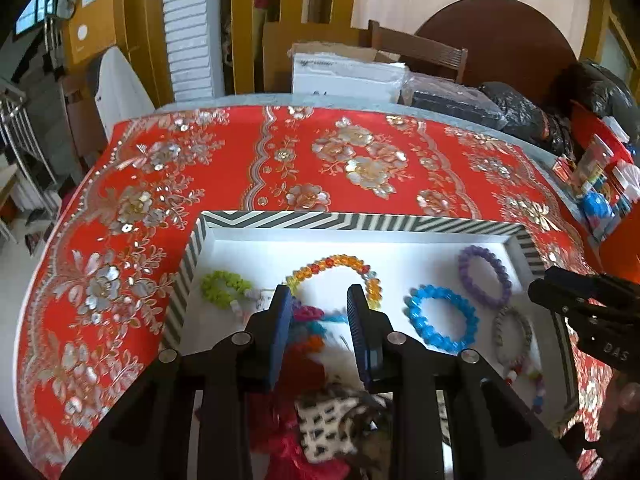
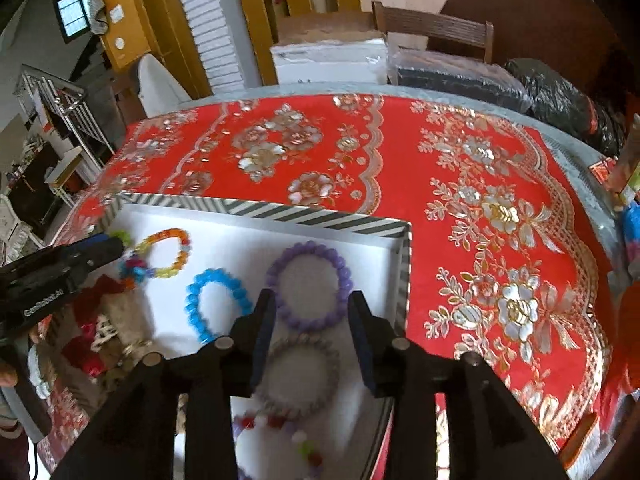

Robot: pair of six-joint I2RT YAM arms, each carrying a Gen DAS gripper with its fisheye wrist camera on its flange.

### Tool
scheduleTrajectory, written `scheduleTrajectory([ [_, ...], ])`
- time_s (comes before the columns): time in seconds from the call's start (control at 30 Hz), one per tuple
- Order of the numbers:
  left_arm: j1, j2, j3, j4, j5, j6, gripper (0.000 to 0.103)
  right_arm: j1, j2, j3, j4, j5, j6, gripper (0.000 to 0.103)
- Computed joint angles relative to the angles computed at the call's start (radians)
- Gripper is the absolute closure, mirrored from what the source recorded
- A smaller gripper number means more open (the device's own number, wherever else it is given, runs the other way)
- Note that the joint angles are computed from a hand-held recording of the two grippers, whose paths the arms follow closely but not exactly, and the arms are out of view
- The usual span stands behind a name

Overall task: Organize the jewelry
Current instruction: 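Withdraw both open tools from the tray back over the tablecloth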

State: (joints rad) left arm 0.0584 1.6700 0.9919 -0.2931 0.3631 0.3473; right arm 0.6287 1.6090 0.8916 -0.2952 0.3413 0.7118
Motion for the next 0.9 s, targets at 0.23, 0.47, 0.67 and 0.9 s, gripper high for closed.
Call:
scheduleTrajectory([
  [0.23,0.021,-0.219,-0.154,0.004,0.011,0.021,0.082,0.169,-0.171,-0.037,-0.127,0.130,0.126,0.048],
  [0.47,0.037,-0.446,-0.296,-0.040,0.009,0.037,0.082,0.384,-0.208,-0.035,-0.285,0.294,0.349,0.044],
  [0.67,0.112,-0.602,-0.383,-0.132,0.072,0.068,0.082,0.524,-0.189,-0.045,-0.363,0.358,0.543,0.044],
  [0.9,0.249,-0.651,-0.410,-0.255,0.169,0.127,0.082,0.597,-0.156,-0.043,-0.430,0.396,0.682,0.040],
])
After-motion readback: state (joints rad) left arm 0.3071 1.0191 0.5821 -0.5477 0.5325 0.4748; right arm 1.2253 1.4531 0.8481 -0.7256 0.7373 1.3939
